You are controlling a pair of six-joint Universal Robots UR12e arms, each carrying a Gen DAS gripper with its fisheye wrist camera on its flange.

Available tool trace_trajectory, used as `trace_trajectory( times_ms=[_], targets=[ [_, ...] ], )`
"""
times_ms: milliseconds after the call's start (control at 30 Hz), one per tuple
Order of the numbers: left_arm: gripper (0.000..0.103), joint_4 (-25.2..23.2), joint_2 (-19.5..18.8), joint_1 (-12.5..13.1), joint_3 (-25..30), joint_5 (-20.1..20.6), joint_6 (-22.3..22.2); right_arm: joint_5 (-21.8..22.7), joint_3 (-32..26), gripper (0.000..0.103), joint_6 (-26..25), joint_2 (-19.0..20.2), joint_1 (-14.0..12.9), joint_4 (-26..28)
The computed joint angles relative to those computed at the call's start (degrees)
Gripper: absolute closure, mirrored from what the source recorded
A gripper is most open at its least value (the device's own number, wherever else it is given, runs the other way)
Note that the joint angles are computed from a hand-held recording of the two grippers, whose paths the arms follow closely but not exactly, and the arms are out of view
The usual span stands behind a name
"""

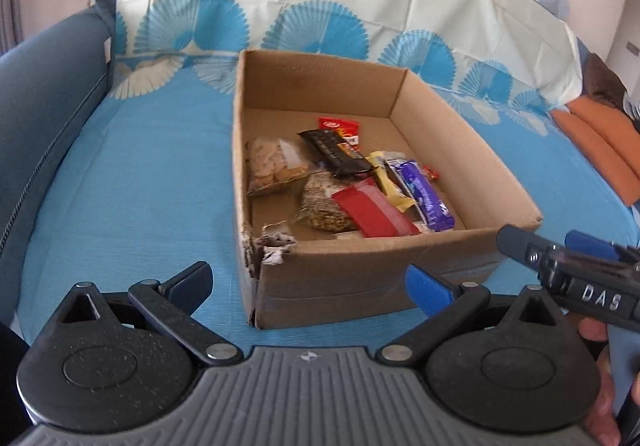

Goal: Organize snacks

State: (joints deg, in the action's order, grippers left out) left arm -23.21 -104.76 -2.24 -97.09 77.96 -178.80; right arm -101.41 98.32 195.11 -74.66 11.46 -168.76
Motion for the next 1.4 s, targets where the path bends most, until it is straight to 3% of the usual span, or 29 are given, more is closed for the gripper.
trace_trajectory(
  times_ms=[533,1400],
  targets=[
    [0.000,0.32,-0.14,-0.07,0.28,1.37,-1.50,2.74,-0.53,0.001,-0.88,0.49,0.03,-0.30],
    [0.000,0.30,-0.35,-0.15,0.39,1.55,-1.36,3.26,-0.41,0.001,-0.63,0.56,0.08,-0.97]
  ],
)
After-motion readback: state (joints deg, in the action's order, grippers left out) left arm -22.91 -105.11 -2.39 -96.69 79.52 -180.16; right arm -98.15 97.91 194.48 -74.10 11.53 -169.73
